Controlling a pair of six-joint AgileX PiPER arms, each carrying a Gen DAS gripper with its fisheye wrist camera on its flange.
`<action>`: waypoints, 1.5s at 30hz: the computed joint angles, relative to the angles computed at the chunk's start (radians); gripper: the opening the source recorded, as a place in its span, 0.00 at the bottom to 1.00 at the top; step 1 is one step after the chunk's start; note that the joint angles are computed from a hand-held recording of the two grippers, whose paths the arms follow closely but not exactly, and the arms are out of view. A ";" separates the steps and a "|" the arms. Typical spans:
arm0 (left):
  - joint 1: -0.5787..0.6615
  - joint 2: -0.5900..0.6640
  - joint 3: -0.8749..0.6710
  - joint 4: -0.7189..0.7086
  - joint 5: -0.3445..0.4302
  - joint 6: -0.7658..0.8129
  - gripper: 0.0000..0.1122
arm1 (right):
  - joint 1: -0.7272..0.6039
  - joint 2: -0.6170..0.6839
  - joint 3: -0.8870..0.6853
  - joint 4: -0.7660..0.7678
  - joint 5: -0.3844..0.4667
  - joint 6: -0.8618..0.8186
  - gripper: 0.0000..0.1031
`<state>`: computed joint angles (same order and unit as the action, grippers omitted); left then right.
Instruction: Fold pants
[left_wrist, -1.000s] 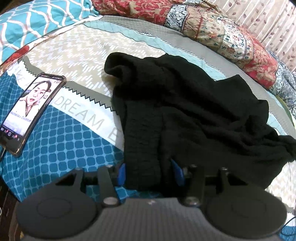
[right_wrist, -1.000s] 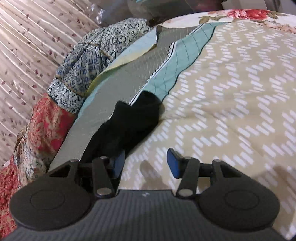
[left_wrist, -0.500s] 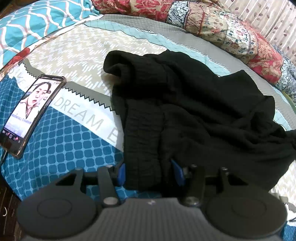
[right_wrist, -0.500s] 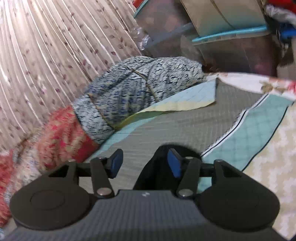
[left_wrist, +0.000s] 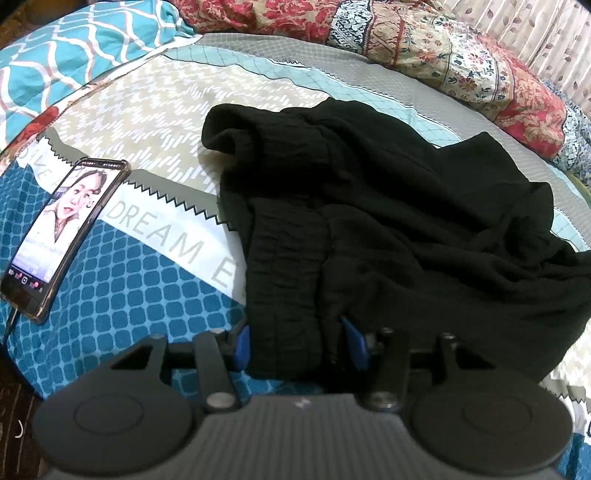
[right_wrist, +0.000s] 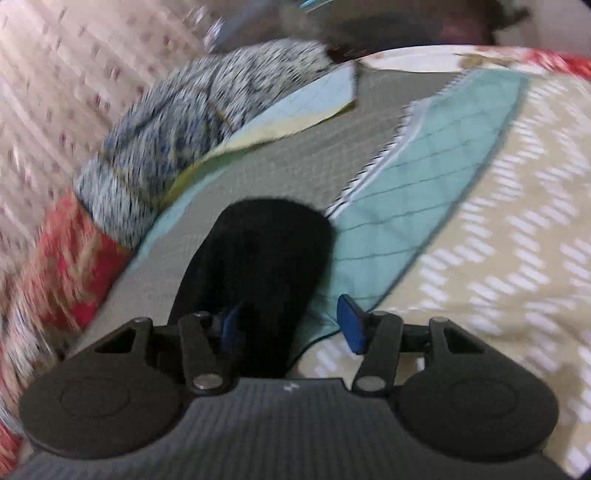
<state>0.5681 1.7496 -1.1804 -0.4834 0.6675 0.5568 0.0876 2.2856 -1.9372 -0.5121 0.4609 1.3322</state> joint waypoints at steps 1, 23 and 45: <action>-0.003 -0.002 -0.003 0.010 0.002 -0.008 0.41 | 0.010 0.023 -0.055 0.033 0.053 -0.061 0.08; 0.246 -0.024 -0.078 -0.181 0.261 0.119 0.50 | 0.066 -0.827 0.926 -0.403 0.310 0.247 0.29; 0.453 -0.117 0.085 -0.252 0.394 0.497 0.23 | 0.406 -0.654 0.694 -0.426 0.098 0.343 0.43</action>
<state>1.0215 1.6325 -1.0955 -0.7355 1.0620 1.0539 0.4935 1.6320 -1.2429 -0.9377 0.5592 1.6756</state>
